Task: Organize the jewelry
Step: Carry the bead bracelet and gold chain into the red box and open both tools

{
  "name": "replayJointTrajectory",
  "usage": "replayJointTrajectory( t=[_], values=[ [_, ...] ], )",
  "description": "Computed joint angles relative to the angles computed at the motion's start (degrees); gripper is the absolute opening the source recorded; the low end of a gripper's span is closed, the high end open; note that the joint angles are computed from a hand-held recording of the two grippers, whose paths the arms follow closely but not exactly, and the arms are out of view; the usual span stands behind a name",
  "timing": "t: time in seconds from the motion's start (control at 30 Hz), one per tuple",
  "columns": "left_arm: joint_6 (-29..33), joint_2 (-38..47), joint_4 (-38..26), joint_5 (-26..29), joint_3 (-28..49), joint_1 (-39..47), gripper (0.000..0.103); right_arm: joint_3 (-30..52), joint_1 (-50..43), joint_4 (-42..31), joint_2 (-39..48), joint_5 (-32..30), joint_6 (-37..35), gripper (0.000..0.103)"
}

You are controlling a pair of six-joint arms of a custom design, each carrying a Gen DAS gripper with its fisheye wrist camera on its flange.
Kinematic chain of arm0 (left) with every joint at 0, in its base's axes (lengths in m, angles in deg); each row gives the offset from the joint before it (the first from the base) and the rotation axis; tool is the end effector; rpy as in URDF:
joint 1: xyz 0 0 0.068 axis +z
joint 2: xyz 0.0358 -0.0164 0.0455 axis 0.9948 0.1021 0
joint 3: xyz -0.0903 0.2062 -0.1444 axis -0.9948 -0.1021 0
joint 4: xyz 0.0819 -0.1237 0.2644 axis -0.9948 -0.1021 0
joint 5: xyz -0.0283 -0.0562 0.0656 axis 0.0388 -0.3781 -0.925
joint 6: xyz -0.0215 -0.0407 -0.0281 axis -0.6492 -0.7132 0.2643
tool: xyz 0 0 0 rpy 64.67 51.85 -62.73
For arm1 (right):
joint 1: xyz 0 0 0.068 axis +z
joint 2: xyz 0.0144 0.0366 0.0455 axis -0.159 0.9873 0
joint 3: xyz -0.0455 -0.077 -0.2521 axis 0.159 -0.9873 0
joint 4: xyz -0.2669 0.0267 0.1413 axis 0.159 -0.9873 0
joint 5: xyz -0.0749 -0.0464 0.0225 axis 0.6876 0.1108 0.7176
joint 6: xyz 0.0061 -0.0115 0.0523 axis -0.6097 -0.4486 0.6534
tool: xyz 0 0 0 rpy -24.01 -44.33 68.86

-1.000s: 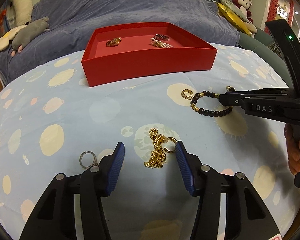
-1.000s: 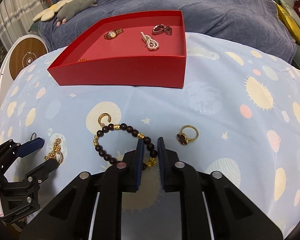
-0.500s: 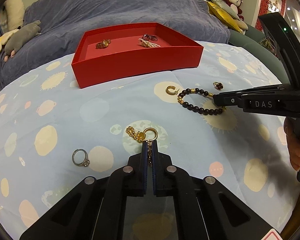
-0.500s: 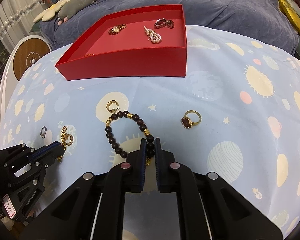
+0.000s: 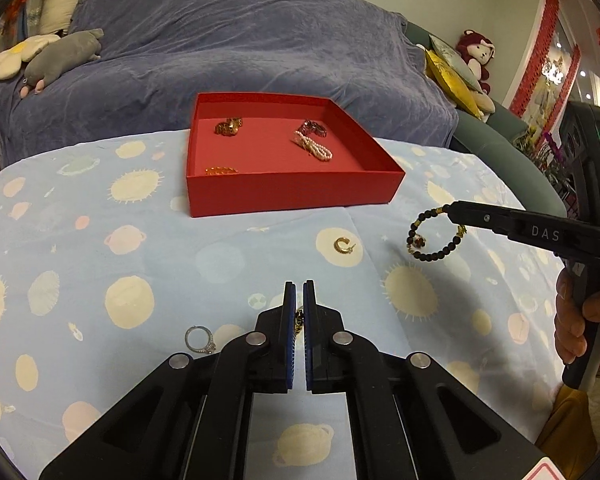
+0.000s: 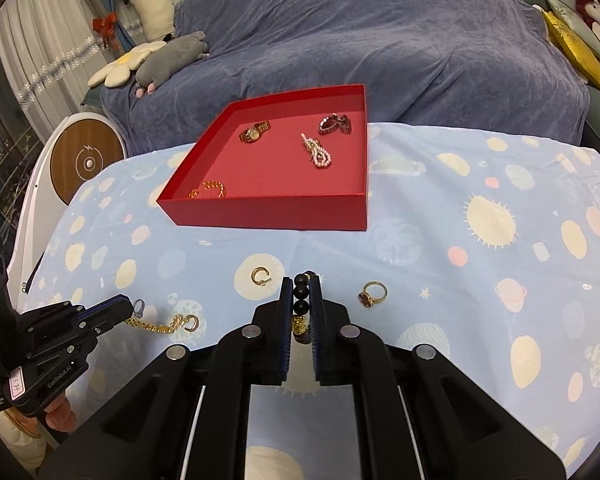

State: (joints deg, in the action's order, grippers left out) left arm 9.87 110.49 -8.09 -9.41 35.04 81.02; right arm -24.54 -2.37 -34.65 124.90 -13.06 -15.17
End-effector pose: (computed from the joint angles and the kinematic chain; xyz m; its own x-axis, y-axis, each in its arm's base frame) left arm 0.2965 -0.0372 0.2142 -0.6079 0.4207 -0.6734 0.7107 0.6665 -0.2252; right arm 0.2130 0.0208 0.2332 -0.6807 0.3571 -0.6396 0.2938 0.9329 0.2083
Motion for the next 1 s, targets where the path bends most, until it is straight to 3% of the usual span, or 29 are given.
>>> replayJointTrajectory(
  t=[0.27, 0.47, 0.67, 1.0],
  values=[
    [-2.9, -1.0, -4.9, 4.4, 6.9, 1.4, 0.001, 4.1, 1.4, -0.3, -0.7, -0.2, 0.6, 0.007],
    [-7.6, 4.3, -7.7, 4.4, 19.1, -0.3, 0.001, 13.6, -1.0, 0.9, 5.7, -1.9, -2.7, 0.007],
    [-13.6, 13.9, -2.9, -2.4, 32.4, -7.0, 0.001, 22.7, -6.1, 5.3, 18.0, -5.1, -5.3, 0.007],
    [-19.4, 33.6, 5.9, -12.9, 44.6, -13.5, 0.001, 25.4, -10.3, 12.2, 35.3, -11.3, -5.5, 0.007]
  ],
)
